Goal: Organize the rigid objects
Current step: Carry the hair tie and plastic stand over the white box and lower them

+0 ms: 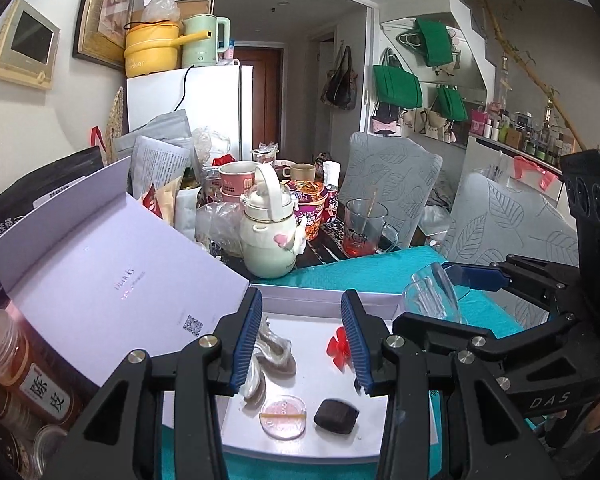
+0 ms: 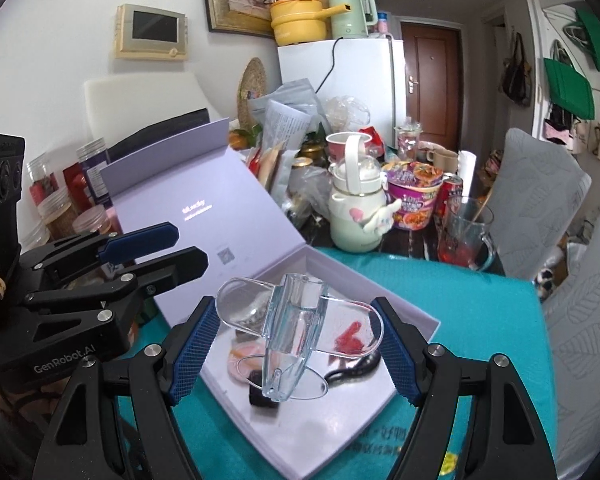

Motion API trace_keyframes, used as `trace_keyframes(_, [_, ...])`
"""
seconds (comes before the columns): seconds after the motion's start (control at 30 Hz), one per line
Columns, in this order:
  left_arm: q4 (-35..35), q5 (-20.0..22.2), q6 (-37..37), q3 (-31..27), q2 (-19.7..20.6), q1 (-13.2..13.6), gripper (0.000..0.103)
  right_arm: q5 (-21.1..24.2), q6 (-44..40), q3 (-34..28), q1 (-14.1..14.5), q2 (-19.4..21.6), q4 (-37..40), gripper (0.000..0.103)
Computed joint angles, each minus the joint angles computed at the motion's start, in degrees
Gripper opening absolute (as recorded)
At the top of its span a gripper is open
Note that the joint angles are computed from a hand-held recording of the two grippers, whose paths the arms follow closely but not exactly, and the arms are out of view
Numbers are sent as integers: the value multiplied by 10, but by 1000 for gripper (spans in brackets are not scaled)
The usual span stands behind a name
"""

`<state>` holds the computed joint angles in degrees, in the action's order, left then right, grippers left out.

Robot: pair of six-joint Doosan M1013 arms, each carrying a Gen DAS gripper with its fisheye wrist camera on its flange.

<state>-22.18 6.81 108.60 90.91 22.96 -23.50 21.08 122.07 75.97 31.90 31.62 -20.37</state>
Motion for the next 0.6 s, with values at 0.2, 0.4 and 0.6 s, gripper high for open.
trace_keyframes(0.2, [18, 29, -21, -20, 21, 3, 41, 12, -26, -11, -8, 13, 30, 77])
trace_keyframes(0.4, [31, 52, -36, -34, 37, 4, 41, 35, -57, -24, -13, 28, 65, 77])
trace_keyframes(0.6, [54, 74, -62, -46, 50, 7, 41, 56, -66, -39, -17, 43, 79, 77])
